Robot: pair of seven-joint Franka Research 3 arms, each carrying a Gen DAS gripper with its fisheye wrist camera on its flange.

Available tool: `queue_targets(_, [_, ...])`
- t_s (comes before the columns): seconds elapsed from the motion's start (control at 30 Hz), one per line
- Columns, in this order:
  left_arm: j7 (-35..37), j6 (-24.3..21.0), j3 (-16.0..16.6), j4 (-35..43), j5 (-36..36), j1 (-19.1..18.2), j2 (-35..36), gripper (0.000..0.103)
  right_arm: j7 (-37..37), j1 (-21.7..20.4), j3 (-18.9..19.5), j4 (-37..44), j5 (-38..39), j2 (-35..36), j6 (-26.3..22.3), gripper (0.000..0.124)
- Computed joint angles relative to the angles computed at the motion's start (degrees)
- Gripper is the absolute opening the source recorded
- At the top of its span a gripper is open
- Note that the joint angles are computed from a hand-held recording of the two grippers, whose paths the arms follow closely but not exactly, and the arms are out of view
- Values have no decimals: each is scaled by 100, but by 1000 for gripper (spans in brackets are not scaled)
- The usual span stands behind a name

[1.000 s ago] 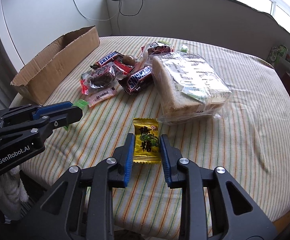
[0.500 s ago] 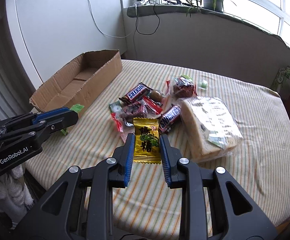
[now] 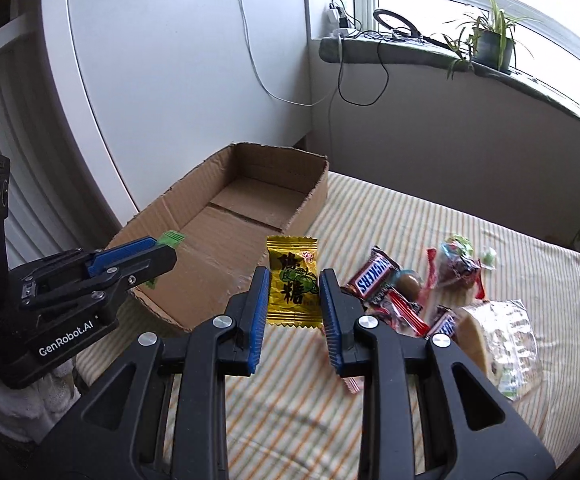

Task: Organize snacks
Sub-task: 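Carry both candies into the cardboard box and open both tools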

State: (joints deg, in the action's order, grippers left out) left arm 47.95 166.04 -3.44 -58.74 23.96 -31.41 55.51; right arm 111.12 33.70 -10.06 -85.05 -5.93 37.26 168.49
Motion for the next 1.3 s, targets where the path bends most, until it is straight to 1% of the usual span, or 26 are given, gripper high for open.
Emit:
queue_targets(0.1, [-103,-10,107,-22,24,5,-7,19,-258,-162,278,732,115,421,-299,27])
queue_targets(0.3, [-205,-64,129,29,23,88,50,19,-534,-291,523,2129,281,1246,-1004,27])
queue_targets(0.43, [-235,-119,127,63,23,125,77,20,-701,-374,667,2746,406,1603,-1344,27])
queue_targets(0.57, [-248,-164,124,75,29,149,82,20,-766,-364,676,3245,431,1881,-1601,27])
queue_targets(0.63, [-274,-208,131,124,25,148,108,20,-814,-364,693,3248,439,1883,-1585,27])
queue_targets(0.7, [-334,-219,163,123,39,137,105,20,-784,-319,627,3244,399,1884,-1530,27])
queue_targets(0.73, [-341,-237,155,144,38,140,116,20,-767,-302,599,3249,379,1883,-1527,30])
queue_targets(0.77, [-358,-236,153,123,42,139,100,20,-739,-291,576,3222,365,1865,-1495,37])
queue_targets(0.83, [-382,-308,154,147,41,135,100,22,-485,-191,370,3112,255,1809,-1395,60])
queue_targets(0.87, [-405,-327,161,144,45,138,96,22,-445,-202,367,3043,238,1770,-1331,65])
queue_targets(0.9, [-442,-338,168,136,43,143,90,25,-448,-242,414,2934,255,1709,-1246,73])
queue_targets(0.93, [-486,-327,177,118,44,149,81,27,-433,-269,437,2815,274,1638,-1169,76])
queue_targets(0.97, [-533,-317,196,92,56,145,66,30,-374,-264,409,2691,273,1569,-1088,76])
queue_targets(1.0, [-584,-302,225,52,81,133,42,31,-320,-257,378,2583,266,1508,-1027,76])
queue_targets(1.1, [-676,-270,253,-2,141,114,4,31,-261,-281,374,2289,280,1339,-870,76])
queue_targets(1.3, [-749,-246,264,-45,242,69,-39,31,-72,-231,205,1545,216,923,-516,76])
